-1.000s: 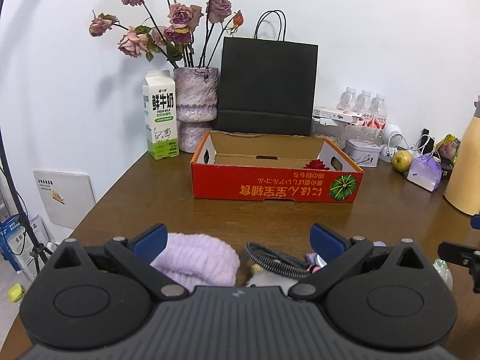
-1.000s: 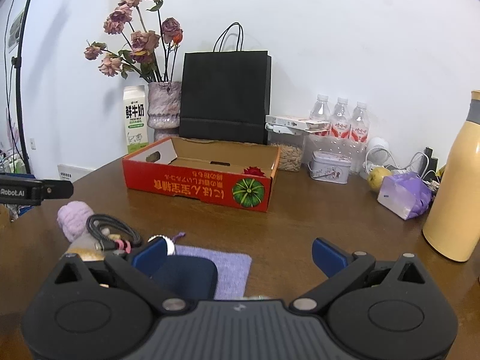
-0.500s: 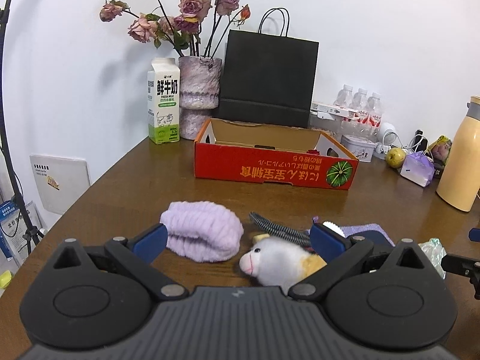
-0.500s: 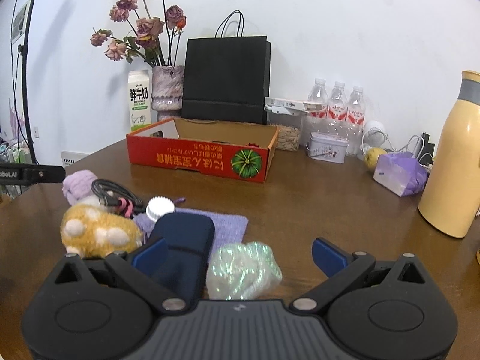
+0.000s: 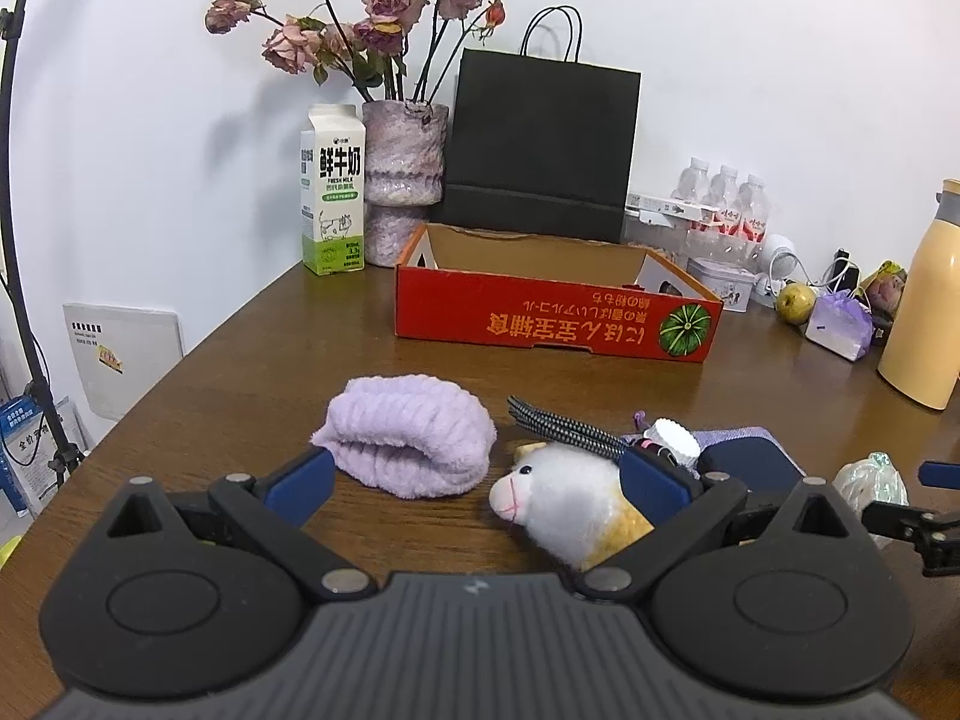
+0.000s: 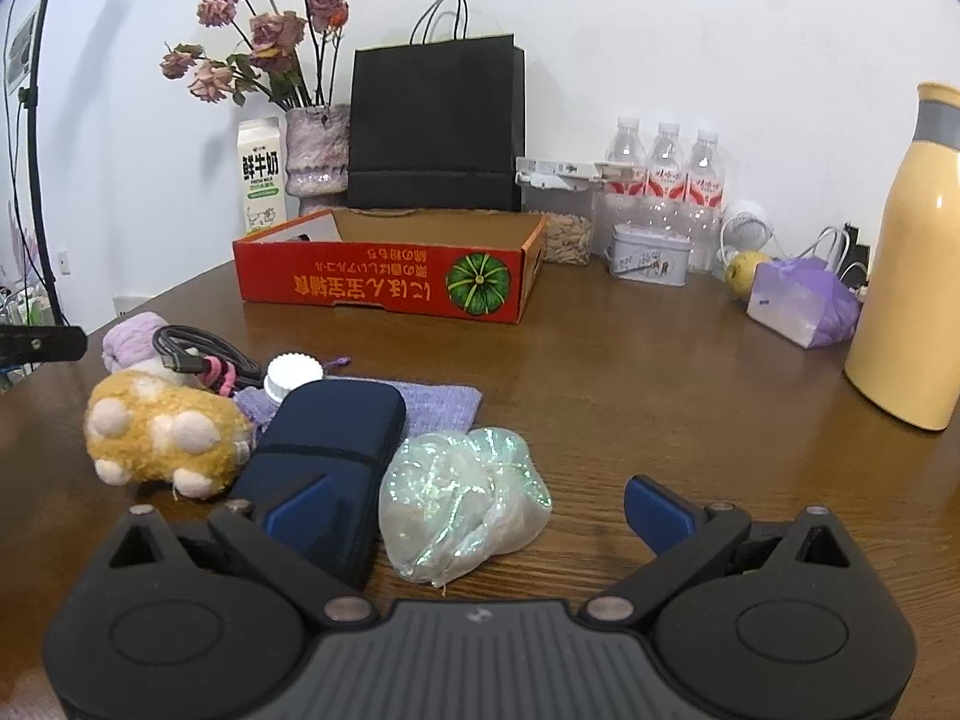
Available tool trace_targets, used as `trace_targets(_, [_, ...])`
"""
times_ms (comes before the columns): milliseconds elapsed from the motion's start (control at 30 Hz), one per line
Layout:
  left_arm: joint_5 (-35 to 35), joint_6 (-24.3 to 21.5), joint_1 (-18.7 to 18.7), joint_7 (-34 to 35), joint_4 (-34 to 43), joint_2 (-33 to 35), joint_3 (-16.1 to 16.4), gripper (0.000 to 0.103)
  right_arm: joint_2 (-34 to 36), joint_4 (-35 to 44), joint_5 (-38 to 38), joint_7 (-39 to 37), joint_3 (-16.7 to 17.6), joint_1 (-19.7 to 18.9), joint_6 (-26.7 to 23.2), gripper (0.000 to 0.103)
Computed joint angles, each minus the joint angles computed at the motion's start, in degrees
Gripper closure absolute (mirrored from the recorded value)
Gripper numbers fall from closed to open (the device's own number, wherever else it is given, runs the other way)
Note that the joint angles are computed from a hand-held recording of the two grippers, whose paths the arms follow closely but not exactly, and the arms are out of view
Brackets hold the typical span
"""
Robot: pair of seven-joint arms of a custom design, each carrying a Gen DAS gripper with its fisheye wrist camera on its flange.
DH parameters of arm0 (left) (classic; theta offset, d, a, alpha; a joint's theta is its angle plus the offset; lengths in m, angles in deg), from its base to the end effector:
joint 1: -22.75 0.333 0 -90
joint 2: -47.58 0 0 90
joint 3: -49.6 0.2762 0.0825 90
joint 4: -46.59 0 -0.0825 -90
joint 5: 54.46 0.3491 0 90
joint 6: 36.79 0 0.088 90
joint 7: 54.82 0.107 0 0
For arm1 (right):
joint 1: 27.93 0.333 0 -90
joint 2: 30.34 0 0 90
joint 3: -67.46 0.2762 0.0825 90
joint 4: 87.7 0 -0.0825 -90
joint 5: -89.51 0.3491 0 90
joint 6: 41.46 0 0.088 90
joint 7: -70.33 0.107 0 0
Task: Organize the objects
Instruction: 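Return the left gripper to the plush sheep while the right gripper grasps the plastic bag, then grasp the yellow-white plush sheep with the left gripper and lift it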
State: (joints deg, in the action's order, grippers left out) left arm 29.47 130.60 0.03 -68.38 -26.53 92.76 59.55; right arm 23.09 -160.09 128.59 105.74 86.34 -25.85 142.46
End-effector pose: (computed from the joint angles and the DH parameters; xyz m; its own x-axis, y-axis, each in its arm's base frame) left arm 0.6696 -0.2514 0.3213 0.0780 -0.9936 0.0815 -0.4407 -0.1077 -0.8911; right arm 0.7200 0.1196 0.2993 0.3347 -0.9423 -0.0076 -0.4843 -0.1651 -0.8592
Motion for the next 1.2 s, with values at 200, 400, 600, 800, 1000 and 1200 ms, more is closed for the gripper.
trace_targets(200, [-4.23, -0.81, 0.39, 4.60, 0.64, 0.65, -0.96, 0.000, 4.30, 7.47, -1.49, 6.52, -5.76, 3.55, -4.88, 0.000])
trace_targets(400, [-8.21, -0.57, 0.61, 7.51, 2.10, 1.97, -1.27, 0.000, 5.42, 9.28, -0.93, 5.81, -3.51, 2.21, -5.63, 0.044])
trace_targets(600, [-18.73, -1.48, 1.51, 16.15, 4.78, 4.62, -3.22, 0.000, 5.01, 7.05, -0.47, 1.72, 0.48, 0.54, -0.44, 0.059])
trace_targets(800, [-25.80, 0.65, 0.94, 20.09, 8.46, 7.21, -3.51, 0.000, 5.53, 3.98, -3.53, -2.58, 8.63, -3.66, 7.75, 0.058])
trace_targets(1000, [-37.94, -8.49, 0.92, 32.45, 20.81, 15.31, -7.69, 0.000, 5.67, 3.49, -6.35, 0.34, 8.51, -3.85, 8.75, 0.058])
trace_targets(1200, [-46.76, -1.73, 4.55, 35.14, 17.25, 15.17, -11.31, 0.010, 5.73, 1.70, -11.05, 3.30, 10.08, -5.27, 11.05, 0.058])
